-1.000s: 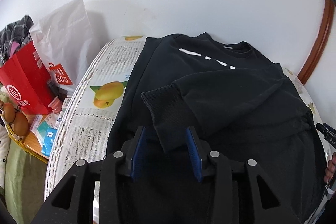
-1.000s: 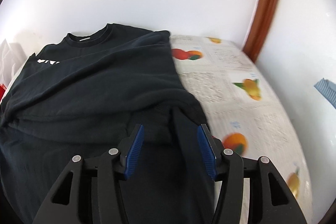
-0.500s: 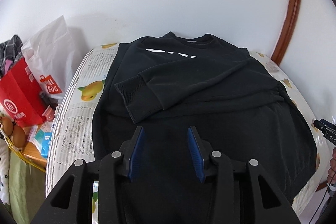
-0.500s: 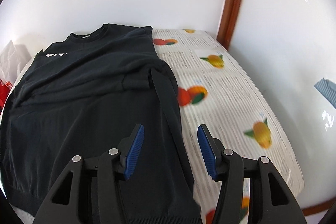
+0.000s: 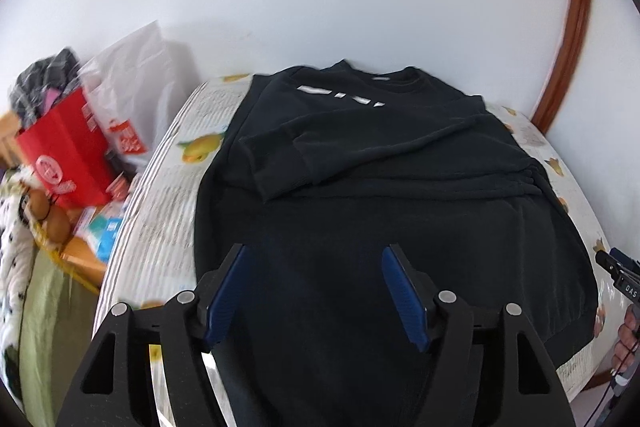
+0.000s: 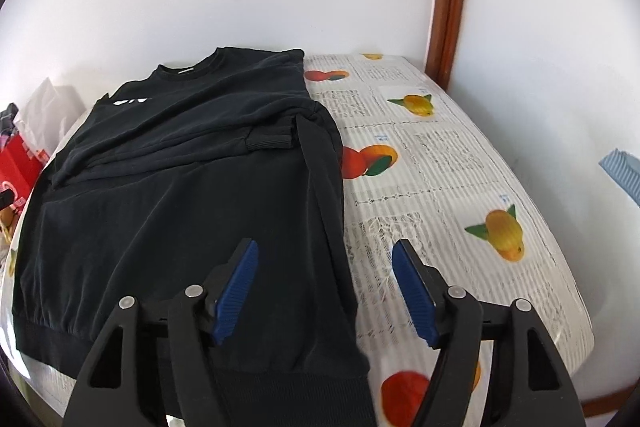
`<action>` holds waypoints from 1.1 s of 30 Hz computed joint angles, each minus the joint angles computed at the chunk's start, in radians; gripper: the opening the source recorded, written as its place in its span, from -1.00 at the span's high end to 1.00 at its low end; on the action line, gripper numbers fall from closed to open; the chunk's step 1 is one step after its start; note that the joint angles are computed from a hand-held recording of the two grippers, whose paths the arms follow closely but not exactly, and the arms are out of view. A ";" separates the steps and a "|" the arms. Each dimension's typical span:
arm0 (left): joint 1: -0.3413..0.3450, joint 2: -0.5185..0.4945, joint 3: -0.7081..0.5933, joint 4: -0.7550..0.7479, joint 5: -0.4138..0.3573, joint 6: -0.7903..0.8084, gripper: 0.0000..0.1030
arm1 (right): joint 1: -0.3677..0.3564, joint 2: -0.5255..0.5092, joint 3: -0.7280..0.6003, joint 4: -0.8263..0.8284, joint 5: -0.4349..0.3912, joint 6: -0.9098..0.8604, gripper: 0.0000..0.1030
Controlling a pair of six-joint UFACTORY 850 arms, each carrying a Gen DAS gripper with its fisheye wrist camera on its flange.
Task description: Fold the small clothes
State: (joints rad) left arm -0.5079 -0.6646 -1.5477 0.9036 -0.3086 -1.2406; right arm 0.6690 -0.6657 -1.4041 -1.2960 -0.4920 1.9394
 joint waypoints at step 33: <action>0.087 0.116 0.227 -0.260 0.206 0.291 -0.29 | 0.062 0.024 0.034 0.063 -0.059 0.058 0.13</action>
State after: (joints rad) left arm -0.4212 -0.5482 -1.3204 0.6441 -0.1022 -0.9497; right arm 0.7306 -0.6412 -1.3699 -1.2335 -0.5512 1.9977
